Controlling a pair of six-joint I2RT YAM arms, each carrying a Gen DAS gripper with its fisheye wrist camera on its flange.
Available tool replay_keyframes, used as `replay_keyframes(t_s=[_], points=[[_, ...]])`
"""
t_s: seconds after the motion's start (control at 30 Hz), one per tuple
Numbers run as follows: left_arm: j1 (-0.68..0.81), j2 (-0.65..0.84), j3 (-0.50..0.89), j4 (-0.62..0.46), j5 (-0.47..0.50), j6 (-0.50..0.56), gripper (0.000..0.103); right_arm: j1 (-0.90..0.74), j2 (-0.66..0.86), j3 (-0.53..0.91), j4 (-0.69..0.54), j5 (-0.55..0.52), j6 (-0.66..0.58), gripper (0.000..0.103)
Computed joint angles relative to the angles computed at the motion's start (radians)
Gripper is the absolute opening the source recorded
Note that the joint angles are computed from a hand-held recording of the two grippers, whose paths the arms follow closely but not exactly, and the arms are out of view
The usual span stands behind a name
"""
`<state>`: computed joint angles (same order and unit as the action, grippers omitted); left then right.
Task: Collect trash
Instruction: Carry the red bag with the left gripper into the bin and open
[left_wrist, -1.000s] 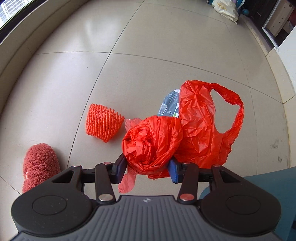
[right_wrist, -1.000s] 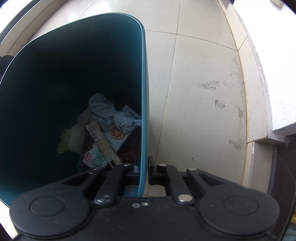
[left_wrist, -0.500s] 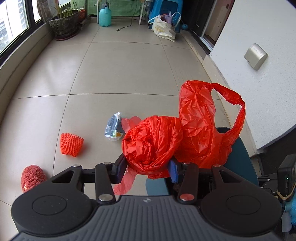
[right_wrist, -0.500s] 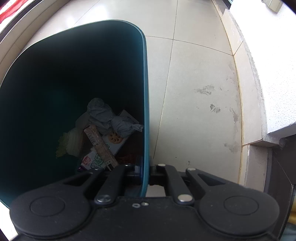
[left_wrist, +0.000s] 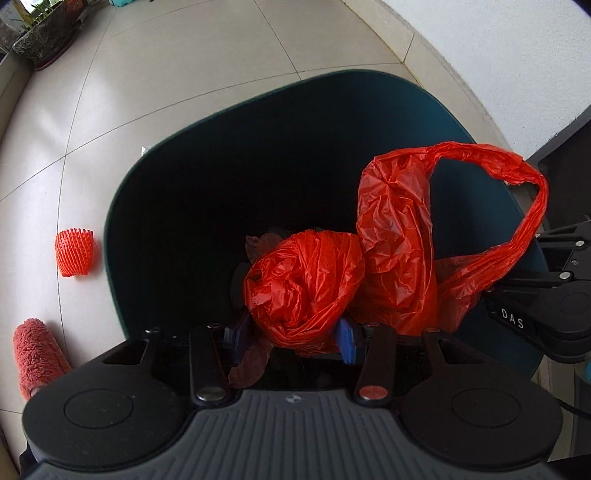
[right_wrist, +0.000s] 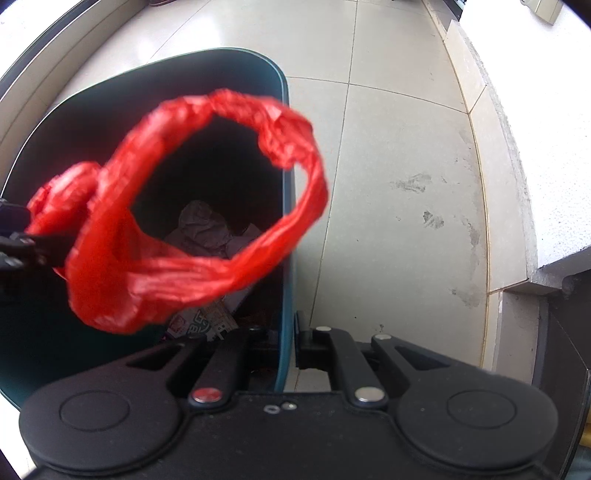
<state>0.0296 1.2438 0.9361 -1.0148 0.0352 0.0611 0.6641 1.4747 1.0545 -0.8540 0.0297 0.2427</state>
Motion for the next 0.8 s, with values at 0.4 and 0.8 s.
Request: replay_keyframes(t_s=[0.4, 0.8], points=[[-0.079, 0.104, -0.004, 0.023, -0.033, -0.042, 0.051, -0.013, -0.012, -0.020, 0.016, -0.015, -0.012, 0.005], [-0.014, -0.038, -0.017, 0.003, 0.036, 0.013, 0.068, -0.024, -0.011, -0.003, 0.000, -0.029, -0.009, 0.006]])
